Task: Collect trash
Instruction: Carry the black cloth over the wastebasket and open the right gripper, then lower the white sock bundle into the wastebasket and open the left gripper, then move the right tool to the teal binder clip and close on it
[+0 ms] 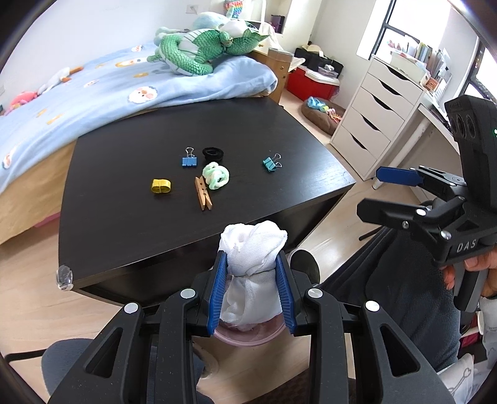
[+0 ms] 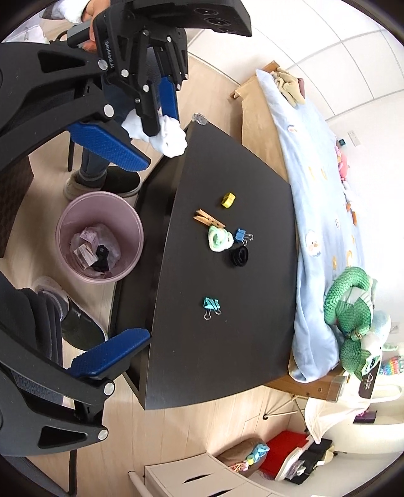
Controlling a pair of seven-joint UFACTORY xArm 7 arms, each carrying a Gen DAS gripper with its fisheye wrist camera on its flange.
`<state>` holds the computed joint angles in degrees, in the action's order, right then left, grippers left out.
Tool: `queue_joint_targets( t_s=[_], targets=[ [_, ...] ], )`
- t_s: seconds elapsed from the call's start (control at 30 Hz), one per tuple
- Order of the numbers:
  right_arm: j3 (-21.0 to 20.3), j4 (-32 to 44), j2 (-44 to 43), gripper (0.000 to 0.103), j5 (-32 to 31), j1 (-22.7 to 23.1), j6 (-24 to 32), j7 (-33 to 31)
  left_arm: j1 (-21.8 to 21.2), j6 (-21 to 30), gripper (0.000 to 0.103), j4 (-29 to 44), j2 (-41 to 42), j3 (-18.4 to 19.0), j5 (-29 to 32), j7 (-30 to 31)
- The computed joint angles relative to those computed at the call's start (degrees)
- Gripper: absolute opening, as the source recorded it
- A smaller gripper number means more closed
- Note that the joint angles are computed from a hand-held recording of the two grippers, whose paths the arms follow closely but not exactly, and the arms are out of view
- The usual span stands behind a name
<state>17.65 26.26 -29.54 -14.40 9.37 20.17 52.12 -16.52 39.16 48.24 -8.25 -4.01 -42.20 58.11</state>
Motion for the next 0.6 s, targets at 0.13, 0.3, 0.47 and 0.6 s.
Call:
queue_joint_targets(
  t_s=[0.13,0.3,0.47,0.6],
  targets=[
    [-0.37,-0.47,-0.44,0.099,0.16,-0.20,-0.21,0.12,-0.13,0.47,0.033,0.06,0.07,-0.13,0.08,0.25],
    [-0.40,-0.77,-0.48,0.099,0.32,-0.33,-0.51,-0.11,-0.23,0.78,0.039,0.04,0.36,-0.29,-0.17,0.52],
    [-0.30,-0.92,-0.52,0.099,0.43,-0.47,-0.59,0.00,-0.20,-0.11,0.081,-0.17,0.39,-0.23,-1.80,1.02],
    [-0.44,-1.13,-0.30,0.099,0.60,-0.42,-0.82,-0.01,-0.08,-0.96,0.091,-0.40,0.13,-0.06,-2.54,0.69]
  ],
)
